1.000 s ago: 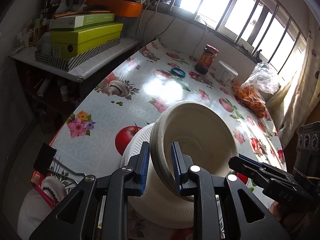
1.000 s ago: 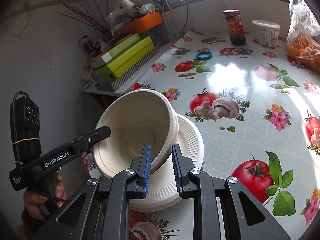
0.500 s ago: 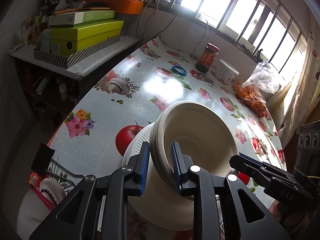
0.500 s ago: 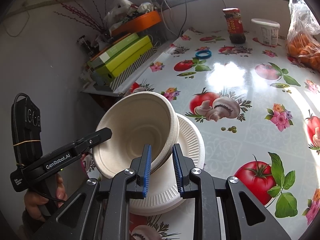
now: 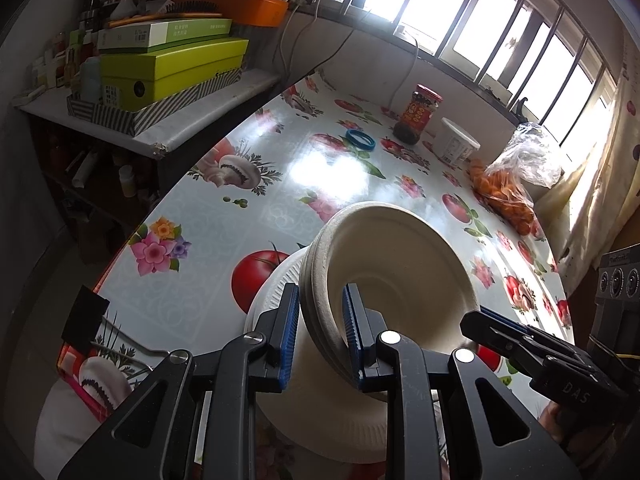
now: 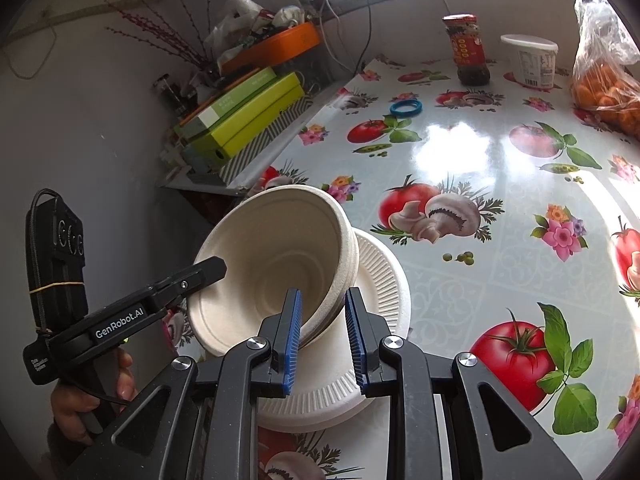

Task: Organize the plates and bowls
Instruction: 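Lower the held bowls onto the white plate stack with the right tool, then open the right tool and pull it back from the bowls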

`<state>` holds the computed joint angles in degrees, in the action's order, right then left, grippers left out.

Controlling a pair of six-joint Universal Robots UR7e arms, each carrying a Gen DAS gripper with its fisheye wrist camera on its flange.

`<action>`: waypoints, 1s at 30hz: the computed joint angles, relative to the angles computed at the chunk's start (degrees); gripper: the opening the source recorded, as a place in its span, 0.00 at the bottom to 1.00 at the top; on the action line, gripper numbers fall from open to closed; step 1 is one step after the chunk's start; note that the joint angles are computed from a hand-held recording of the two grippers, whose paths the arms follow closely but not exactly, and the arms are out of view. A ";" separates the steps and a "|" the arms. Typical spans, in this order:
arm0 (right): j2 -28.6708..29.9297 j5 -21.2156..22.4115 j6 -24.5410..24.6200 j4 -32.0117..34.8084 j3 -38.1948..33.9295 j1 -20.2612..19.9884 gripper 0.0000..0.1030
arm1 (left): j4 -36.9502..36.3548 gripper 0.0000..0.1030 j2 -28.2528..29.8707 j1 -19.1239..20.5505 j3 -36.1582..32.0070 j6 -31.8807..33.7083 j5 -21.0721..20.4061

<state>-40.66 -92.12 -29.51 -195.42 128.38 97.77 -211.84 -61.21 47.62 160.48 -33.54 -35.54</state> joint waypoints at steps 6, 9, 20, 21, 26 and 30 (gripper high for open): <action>-0.08 0.21 0.02 0.34 -0.12 -0.06 0.26 | 0.89 0.23 -0.24 0.11 -0.20 -0.42 -0.02; -0.06 0.75 -0.32 0.14 -0.04 -0.23 0.35 | 0.45 0.27 -0.18 0.52 -0.26 -0.34 -0.66; 0.26 0.91 0.44 -1.09 0.26 -0.10 0.39 | 0.02 0.42 0.34 0.67 -0.29 -0.35 -0.66; 0.30 0.84 0.51 -1.24 0.30 -0.07 0.40 | -0.40 0.49 0.47 0.68 -0.26 -0.32 -0.81; 0.26 0.96 0.48 -1.57 0.50 -0.18 0.42 | 0.84 0.49 -0.58 0.75 -0.25 -0.79 -0.62; 0.11 1.22 0.32 -1.78 0.56 -0.24 0.44 | 1.53 0.49 -1.21 0.50 0.05 -1.16 -0.08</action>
<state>-40.55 -90.90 -29.19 -197.20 128.94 97.53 -210.30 -62.42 48.12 160.52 -34.70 -35.62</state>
